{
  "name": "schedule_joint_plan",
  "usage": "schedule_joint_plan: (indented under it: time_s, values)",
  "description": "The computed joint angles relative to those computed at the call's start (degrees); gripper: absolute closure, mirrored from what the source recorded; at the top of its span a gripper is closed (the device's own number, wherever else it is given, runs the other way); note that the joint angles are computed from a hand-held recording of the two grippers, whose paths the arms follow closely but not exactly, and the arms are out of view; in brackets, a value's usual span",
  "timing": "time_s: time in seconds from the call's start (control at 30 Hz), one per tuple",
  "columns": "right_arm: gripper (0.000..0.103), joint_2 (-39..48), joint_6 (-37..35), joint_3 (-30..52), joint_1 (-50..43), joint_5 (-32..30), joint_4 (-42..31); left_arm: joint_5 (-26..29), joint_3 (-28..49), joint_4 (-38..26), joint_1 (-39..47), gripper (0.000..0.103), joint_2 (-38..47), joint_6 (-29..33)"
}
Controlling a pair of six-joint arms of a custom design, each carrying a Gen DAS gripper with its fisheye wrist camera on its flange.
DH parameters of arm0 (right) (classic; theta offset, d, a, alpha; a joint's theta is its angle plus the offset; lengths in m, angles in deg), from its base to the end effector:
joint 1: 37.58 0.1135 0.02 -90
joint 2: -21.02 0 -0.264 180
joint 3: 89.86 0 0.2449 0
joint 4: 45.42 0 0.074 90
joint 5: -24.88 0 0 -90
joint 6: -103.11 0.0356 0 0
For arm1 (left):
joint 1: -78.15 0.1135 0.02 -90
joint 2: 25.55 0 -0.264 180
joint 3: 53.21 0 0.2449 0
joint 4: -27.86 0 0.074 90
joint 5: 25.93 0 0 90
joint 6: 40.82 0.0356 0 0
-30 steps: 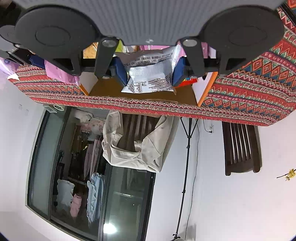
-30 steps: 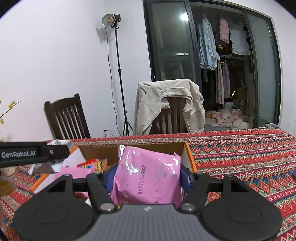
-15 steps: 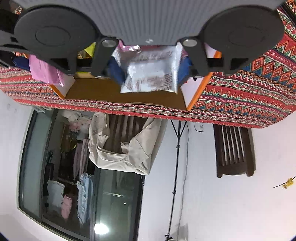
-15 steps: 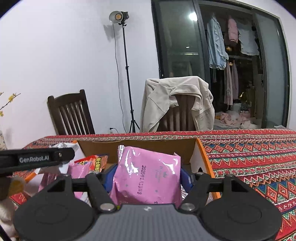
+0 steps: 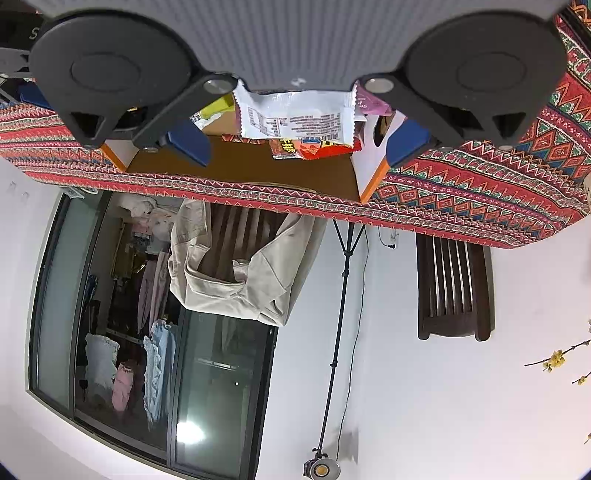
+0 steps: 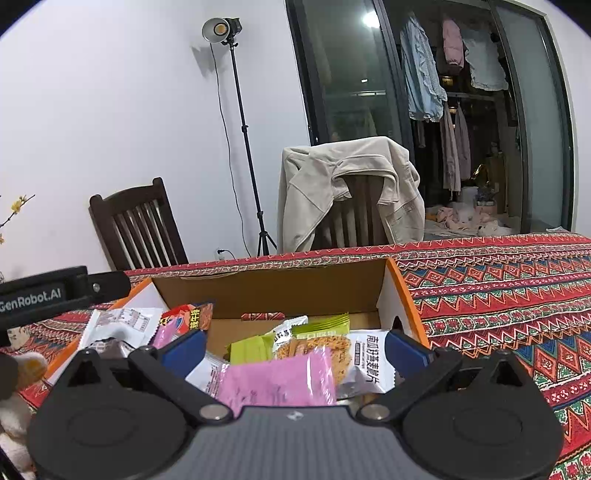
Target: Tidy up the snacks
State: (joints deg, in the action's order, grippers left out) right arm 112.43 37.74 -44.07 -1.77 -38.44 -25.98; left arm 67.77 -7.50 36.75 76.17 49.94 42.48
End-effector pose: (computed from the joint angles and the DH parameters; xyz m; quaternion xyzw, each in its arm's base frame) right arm 0.2468 0.1583 0.1557 0.0409 0.8339 0.0896 0.5430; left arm 0.2685 -0.0116 0.2084 -0.0156 0.8232 -0.0694 0.5633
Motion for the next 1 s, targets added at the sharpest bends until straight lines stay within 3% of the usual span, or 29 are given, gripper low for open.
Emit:
schedule_joint_plan:
  time_s: [0.37,0.7,0.87,0.93,1.0]
  values:
    - [0.000,-14.5,0.9,-3.1,6.2,8.3,-10.5,4.5,-1.9,-11.4,1.3,0.000,-17.1,1.6]
    - [0.000,-33.6,8.8,-8.8,24.0,23.5,-29.9,20.4,-6.5,-30.0,16.3,0.000,-39.0,6.4]
    - [0.000,-35.7,25.2,-7.3,40.1,35.9,-48.4,35.9,-9.5,-42.5,33.7,0.000,-49.7,14.5]
    - [0.000,-33.6,37.0,-5.6,47.3,39.5,-58.6,43.6,-9.8,-49.2,42.5,0.000,-51.6,20.6]
    - [0.000,-29.3,50.7,-3.2,53.7,41.8,-69.0,52.7,-9.5,-57.9,53.4,0.000,-51.1,30.8]
